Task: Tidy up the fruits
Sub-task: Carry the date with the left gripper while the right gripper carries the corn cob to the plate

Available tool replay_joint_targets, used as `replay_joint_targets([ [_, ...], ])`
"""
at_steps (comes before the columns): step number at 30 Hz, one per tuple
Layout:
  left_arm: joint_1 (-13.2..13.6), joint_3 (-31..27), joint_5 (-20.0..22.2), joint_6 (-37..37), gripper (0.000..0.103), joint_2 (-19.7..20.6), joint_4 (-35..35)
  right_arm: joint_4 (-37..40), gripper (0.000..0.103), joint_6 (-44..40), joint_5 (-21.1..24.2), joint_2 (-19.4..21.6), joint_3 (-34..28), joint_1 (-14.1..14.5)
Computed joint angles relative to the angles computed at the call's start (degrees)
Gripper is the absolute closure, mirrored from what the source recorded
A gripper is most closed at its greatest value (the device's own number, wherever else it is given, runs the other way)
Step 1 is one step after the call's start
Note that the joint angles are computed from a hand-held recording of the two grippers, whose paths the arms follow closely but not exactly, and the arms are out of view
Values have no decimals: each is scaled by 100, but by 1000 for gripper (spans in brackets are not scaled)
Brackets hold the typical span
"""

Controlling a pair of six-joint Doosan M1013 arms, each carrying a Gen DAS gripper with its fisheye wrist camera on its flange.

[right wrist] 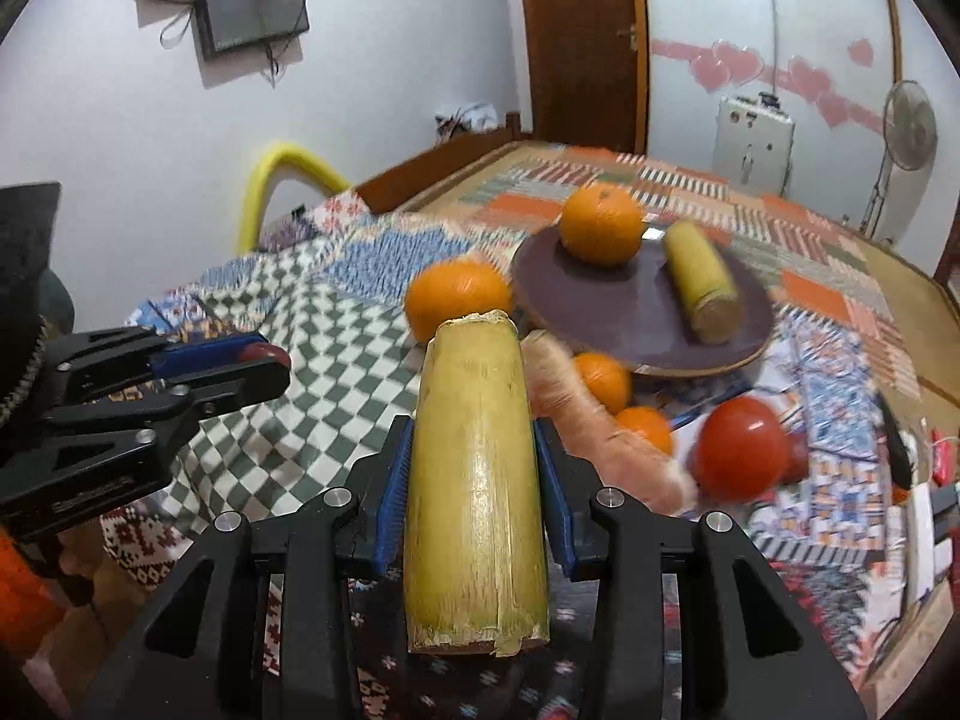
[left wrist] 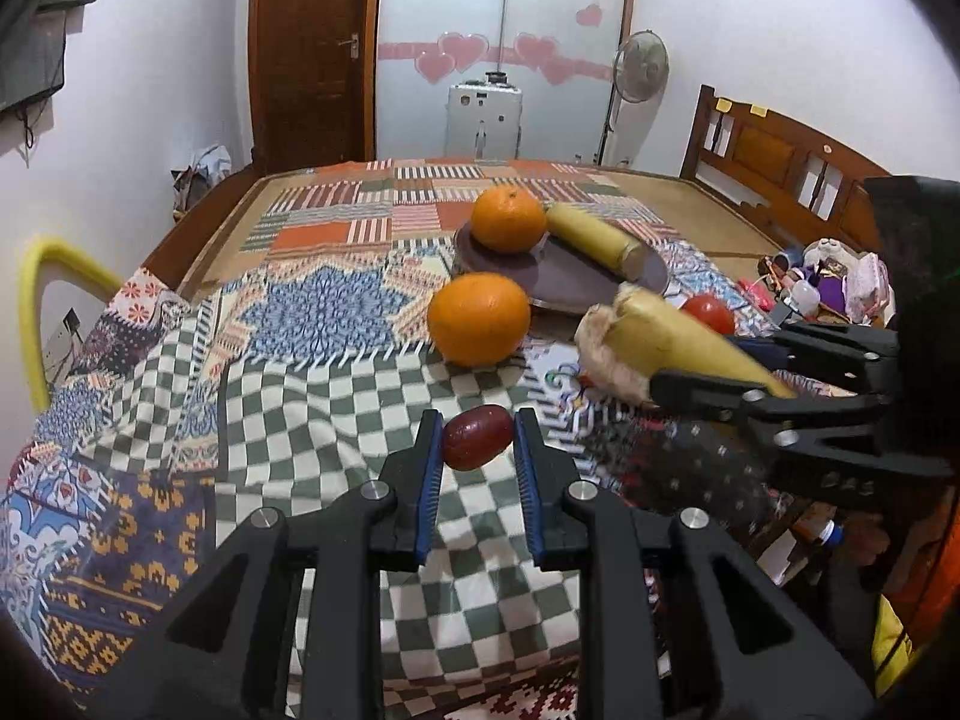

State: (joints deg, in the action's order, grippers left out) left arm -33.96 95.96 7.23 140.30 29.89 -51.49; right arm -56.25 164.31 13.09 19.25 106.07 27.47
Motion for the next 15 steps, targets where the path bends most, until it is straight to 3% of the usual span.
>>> replay_joint_targets([
  [4, -22, -100, -12, 235, 80, 1, -239, -970, 67, 933, 208, -149, 66, 3],
  [15, -105, -554, -54, -205, 80, 135, 364, -2191, 67, 2133, 476, -306, 115, -189],
])
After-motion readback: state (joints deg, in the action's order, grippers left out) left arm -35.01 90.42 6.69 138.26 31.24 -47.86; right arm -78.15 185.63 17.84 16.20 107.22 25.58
